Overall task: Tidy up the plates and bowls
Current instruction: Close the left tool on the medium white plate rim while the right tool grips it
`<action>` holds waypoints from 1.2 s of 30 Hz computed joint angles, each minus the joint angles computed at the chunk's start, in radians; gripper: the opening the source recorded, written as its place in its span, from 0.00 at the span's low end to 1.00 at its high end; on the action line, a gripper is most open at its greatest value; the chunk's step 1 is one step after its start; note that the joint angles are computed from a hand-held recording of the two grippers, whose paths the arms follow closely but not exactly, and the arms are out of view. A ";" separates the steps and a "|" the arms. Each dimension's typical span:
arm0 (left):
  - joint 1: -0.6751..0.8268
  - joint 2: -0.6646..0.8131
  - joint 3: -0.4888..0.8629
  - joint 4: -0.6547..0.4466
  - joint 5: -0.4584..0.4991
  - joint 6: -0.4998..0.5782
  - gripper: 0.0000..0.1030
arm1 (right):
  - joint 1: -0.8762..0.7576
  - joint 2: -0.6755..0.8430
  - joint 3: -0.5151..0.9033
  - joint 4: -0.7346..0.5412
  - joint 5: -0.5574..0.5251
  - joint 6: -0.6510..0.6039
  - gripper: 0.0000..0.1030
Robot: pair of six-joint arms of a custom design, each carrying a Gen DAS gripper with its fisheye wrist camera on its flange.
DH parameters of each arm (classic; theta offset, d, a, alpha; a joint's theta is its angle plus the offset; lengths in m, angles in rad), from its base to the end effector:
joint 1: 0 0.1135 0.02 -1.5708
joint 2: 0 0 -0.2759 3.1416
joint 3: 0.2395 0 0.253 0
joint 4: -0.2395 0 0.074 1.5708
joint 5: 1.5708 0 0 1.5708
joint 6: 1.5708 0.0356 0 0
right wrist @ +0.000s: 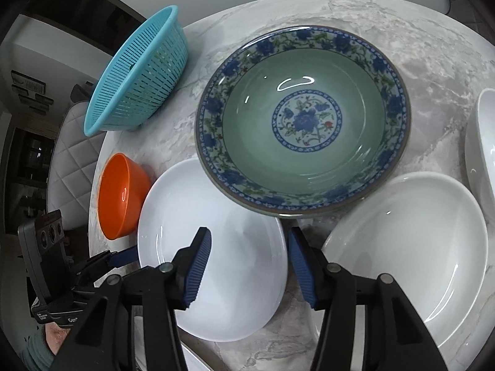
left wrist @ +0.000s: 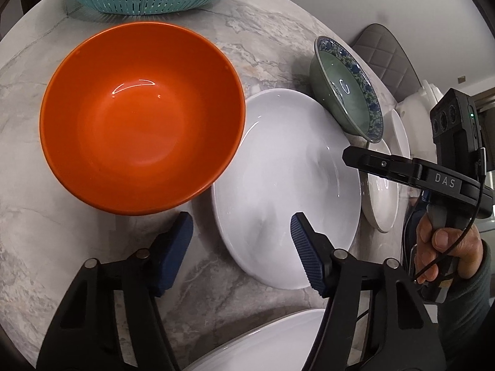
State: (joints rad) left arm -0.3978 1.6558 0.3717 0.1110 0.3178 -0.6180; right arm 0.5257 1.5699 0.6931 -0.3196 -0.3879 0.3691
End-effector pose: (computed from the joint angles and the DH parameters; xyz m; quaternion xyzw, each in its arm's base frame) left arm 0.1914 -0.0925 0.0702 -0.0753 0.9655 -0.2304 0.0950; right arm 0.2200 0.1432 0.1393 -0.1112 0.9583 0.2497 0.0827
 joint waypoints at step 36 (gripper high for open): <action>0.007 0.038 0.071 -0.104 -0.060 -0.039 0.09 | 0.002 0.041 -0.012 0.002 0.076 -0.025 0.14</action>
State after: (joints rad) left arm -0.3906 1.6939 0.4427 0.0075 0.2574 -0.6574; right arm 0.5273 1.6106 0.6811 -0.3177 -0.3120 0.3442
